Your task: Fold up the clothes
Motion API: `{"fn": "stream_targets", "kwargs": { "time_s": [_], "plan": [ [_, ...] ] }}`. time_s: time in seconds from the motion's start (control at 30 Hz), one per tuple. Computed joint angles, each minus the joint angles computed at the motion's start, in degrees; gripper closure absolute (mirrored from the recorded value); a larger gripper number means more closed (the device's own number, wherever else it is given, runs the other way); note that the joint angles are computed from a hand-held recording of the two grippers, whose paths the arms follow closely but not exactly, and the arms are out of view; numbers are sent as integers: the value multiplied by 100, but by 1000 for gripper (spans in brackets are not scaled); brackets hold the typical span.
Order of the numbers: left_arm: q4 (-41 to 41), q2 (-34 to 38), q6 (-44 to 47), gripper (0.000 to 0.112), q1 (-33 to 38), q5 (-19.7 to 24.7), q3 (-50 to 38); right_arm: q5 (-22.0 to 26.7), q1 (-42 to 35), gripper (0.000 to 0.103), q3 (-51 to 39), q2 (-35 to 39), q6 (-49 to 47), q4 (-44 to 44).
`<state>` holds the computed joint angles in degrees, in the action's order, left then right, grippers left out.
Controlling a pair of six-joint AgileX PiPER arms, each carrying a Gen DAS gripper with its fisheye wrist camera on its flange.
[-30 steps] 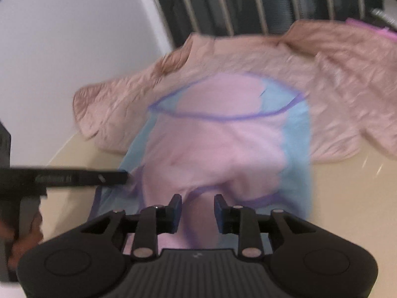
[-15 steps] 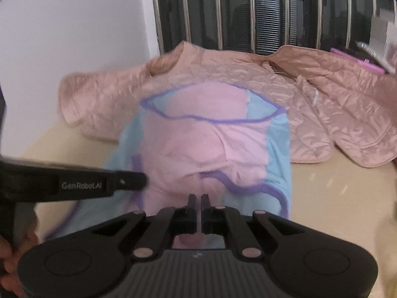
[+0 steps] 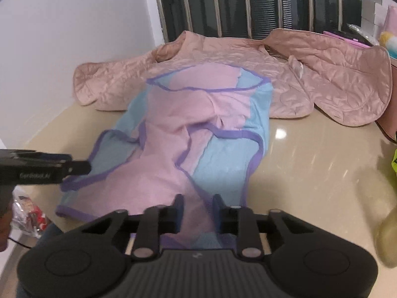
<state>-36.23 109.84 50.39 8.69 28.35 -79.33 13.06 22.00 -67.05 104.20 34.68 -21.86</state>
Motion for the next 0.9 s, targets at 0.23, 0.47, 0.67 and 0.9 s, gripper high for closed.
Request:
{"fn": "stream_targets", "kwargs": {
  "time_s": [0.23, 0.47, 0.67, 0.9],
  "plan": [
    [-187, 0, 213, 68, 134, -11, 53, 230, 202, 103, 469, -428, -191, 143],
    [-185, 55, -24, 66, 249, 458, -180, 105, 182, 78, 323, -259, 1991, -2180],
    [-207, -78, -13, 62, 204, 253, 77, 46, -6, 102, 399, -217, 793, -941],
    [-129, -80, -290, 65, 281, 277, 45, 440, 134, 99, 530, -644, 216, -89]
  ]
}}
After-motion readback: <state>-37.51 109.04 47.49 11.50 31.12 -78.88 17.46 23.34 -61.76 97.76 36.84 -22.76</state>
